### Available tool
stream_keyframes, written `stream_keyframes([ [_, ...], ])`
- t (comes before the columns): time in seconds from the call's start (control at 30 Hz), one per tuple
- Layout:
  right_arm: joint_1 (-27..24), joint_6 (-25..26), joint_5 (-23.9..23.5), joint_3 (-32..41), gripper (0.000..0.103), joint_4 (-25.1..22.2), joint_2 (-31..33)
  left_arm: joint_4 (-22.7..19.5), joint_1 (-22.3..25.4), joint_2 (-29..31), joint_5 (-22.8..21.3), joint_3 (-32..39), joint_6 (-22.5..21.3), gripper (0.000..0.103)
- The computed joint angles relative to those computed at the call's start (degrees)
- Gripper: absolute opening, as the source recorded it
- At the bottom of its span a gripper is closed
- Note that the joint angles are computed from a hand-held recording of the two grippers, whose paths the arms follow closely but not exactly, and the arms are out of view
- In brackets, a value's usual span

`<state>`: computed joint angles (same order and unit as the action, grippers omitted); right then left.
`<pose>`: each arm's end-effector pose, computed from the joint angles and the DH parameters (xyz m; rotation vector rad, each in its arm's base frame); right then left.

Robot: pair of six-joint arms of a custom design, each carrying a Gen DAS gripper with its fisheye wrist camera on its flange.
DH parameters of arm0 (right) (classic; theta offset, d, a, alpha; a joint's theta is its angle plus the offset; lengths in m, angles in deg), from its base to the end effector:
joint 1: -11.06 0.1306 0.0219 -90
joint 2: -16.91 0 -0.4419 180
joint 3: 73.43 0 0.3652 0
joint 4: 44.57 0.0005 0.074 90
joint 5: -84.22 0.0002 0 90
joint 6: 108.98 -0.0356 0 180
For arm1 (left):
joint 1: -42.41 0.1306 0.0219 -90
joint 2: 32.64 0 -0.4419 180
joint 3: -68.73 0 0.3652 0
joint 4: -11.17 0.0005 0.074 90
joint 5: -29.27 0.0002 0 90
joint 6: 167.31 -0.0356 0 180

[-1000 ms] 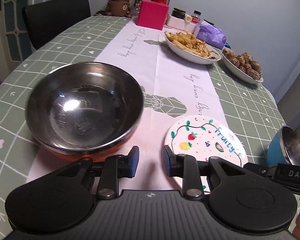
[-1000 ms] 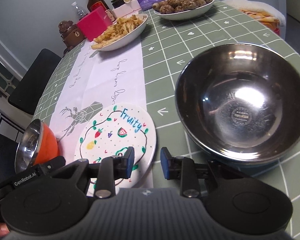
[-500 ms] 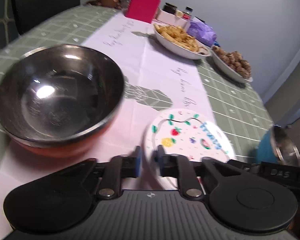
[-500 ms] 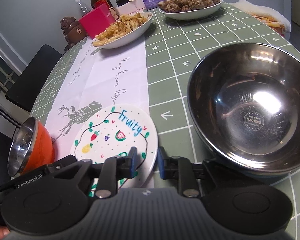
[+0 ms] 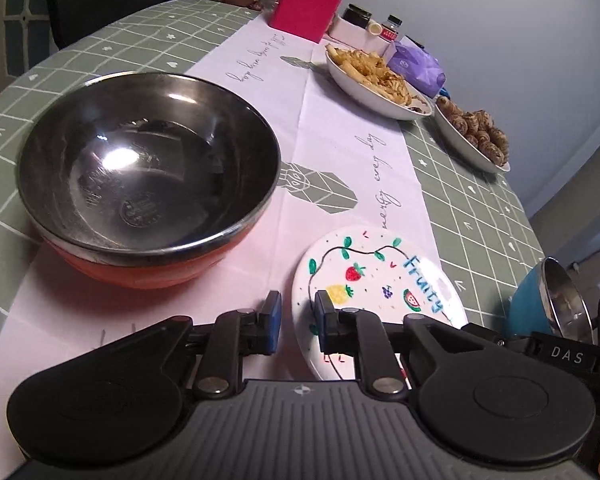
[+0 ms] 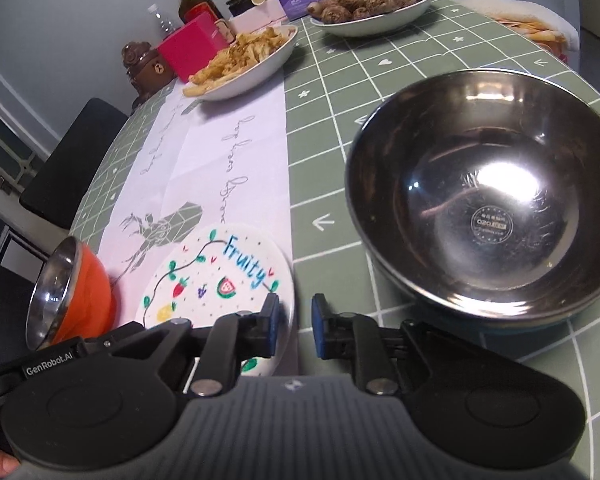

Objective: Organize plates and bowls

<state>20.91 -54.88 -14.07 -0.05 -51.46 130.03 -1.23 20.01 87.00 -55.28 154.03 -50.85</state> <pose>0.5422 0.0988 0.2240 0.4822 2.3968 0.5409 0.5688 -0.2386 0.2288 -0.0405 2.4443 -0.5068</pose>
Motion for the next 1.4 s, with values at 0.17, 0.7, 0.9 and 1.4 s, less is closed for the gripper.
stream_keyframes([
  [0.17,-0.4,-0.5,-2.9,0.1,0.016,2.0,0.8,3.5,-0.3,0.3,-0.3,-1.1,-0.4,0.015],
  [0.7,-0.2,0.5,-2.2,0.2,0.008,2.4,-0.9,4.1,-1.3,-2.6,-4.8,-1.9,-1.1,0.013],
  [0.9,-0.1,0.8,-2.0,-0.1,0.008,2.5,-2.9,4.8,-1.4,-4.8,-5.1,-3.1,-0.9,0.013],
  [1.4,1.3,-0.5,-2.4,-4.8,0.008,1.1,-12.5,6.8,-2.5,-14.6,-6.6,-10.5,2.1,0.011],
])
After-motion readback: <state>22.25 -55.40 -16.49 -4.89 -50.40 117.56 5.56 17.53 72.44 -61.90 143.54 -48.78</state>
